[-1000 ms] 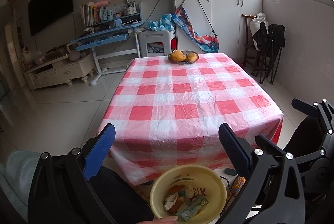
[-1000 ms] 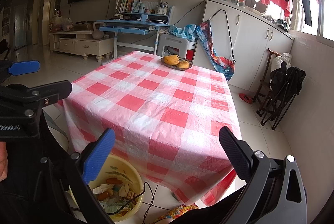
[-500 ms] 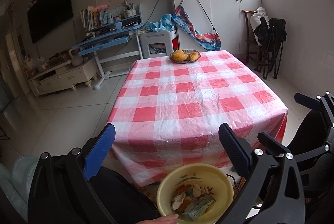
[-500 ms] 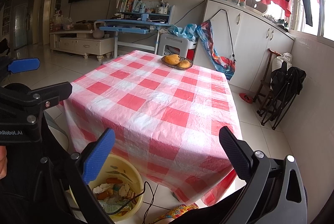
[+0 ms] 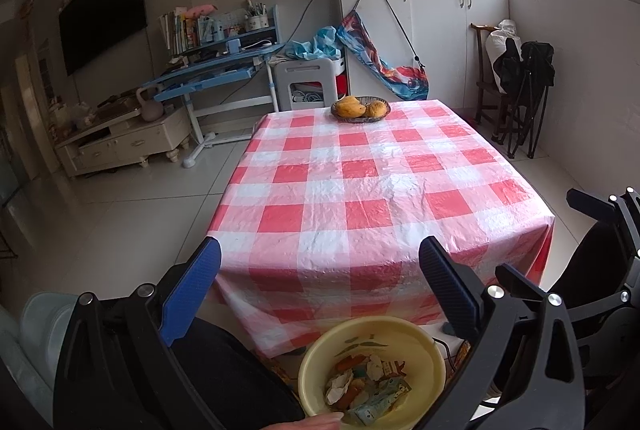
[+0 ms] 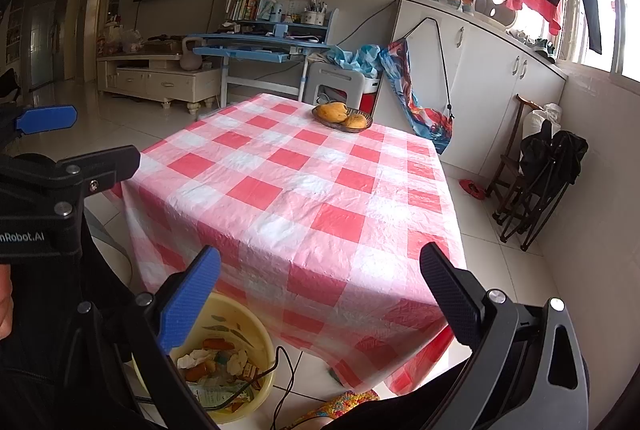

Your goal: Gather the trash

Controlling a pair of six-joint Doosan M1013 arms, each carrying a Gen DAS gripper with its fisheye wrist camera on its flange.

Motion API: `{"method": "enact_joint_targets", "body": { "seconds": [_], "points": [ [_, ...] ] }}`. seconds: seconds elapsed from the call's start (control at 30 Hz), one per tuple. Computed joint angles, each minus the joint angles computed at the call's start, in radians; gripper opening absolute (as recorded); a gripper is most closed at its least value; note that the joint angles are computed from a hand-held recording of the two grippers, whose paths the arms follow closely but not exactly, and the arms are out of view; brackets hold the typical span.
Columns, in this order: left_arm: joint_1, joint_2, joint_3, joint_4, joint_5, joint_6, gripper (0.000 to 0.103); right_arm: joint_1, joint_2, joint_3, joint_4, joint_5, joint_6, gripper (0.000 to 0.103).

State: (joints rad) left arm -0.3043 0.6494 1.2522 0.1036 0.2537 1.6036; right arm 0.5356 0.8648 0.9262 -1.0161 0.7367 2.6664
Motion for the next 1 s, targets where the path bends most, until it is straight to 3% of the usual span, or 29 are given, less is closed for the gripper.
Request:
{"method": "enact_joint_targets", "body": {
  "seconds": [1.0],
  "points": [
    [0.002,0.008,-0.009,-0.030,0.015,0.012,0.096,-0.001,0.000,0.007,0.009,-0.001,-0.019,0.095]
  ]
}}
